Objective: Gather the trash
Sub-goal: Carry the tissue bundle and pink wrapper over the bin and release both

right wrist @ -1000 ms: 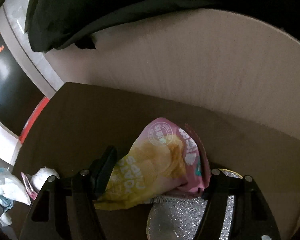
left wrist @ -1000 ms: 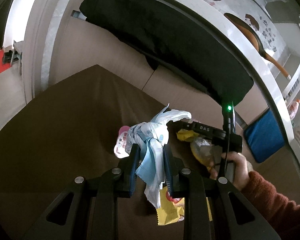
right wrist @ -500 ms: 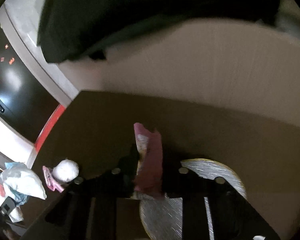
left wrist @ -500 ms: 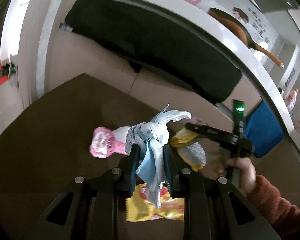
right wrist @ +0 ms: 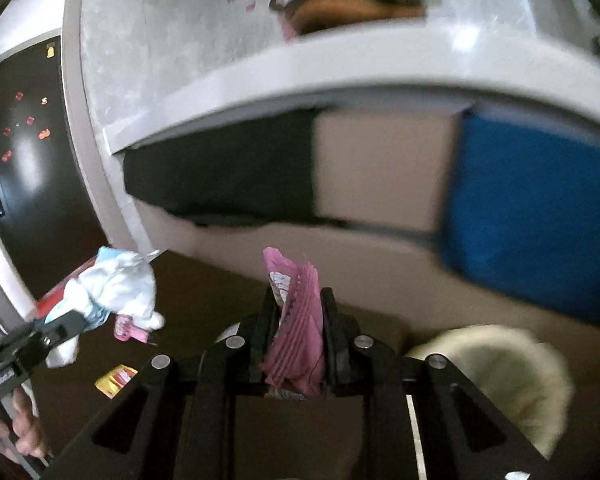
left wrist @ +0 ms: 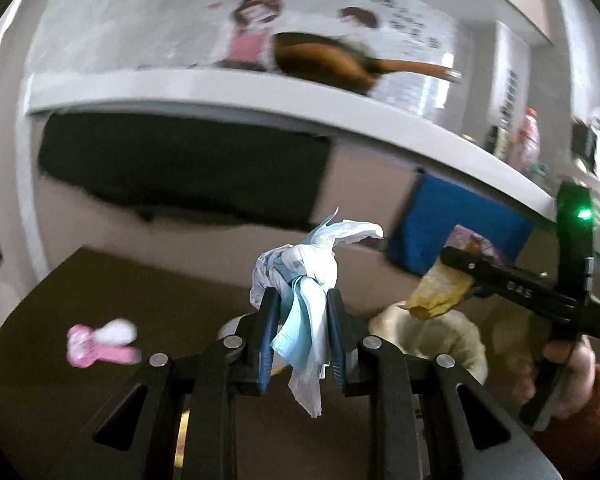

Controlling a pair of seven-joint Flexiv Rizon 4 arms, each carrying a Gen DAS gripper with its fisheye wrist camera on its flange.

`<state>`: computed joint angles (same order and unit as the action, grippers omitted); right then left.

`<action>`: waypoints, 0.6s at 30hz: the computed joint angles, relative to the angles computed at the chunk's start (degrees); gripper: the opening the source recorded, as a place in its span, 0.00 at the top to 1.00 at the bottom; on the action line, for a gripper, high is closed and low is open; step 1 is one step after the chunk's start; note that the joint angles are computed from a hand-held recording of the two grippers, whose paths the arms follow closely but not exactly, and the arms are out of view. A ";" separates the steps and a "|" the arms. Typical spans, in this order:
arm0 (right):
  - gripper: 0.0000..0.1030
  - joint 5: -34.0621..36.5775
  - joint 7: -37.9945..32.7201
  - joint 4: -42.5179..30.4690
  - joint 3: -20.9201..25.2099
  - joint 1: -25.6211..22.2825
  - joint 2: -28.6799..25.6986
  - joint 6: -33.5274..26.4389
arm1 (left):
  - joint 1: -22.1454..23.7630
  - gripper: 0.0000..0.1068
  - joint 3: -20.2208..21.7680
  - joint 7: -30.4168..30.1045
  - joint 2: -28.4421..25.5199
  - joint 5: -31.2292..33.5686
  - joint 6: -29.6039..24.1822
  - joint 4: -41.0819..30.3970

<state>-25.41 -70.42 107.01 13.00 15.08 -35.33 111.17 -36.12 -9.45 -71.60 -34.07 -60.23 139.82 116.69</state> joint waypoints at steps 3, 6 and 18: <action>0.83 3.22 -2.60 4.87 -4.37 0.65 4.08 3.45 | -3.10 0.77 -0.72 8.44 -3.95 -4.48 0.41 -9.24; 0.82 5.11 -4.71 7.49 -6.44 -0.64 5.99 5.89 | -4.57 0.77 -2.04 16.08 -8.20 -6.82 1.44 -17.94; 0.82 6.15 -5.41 4.52 -8.47 -5.55 1.86 5.56 | -3.71 0.77 -9.90 37.89 -22.67 -14.62 -5.52 -45.65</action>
<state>-19.26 -75.83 111.53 4.54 9.53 -33.47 116.72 -39.83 -19.34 -33.71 -56.74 -74.85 134.29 71.04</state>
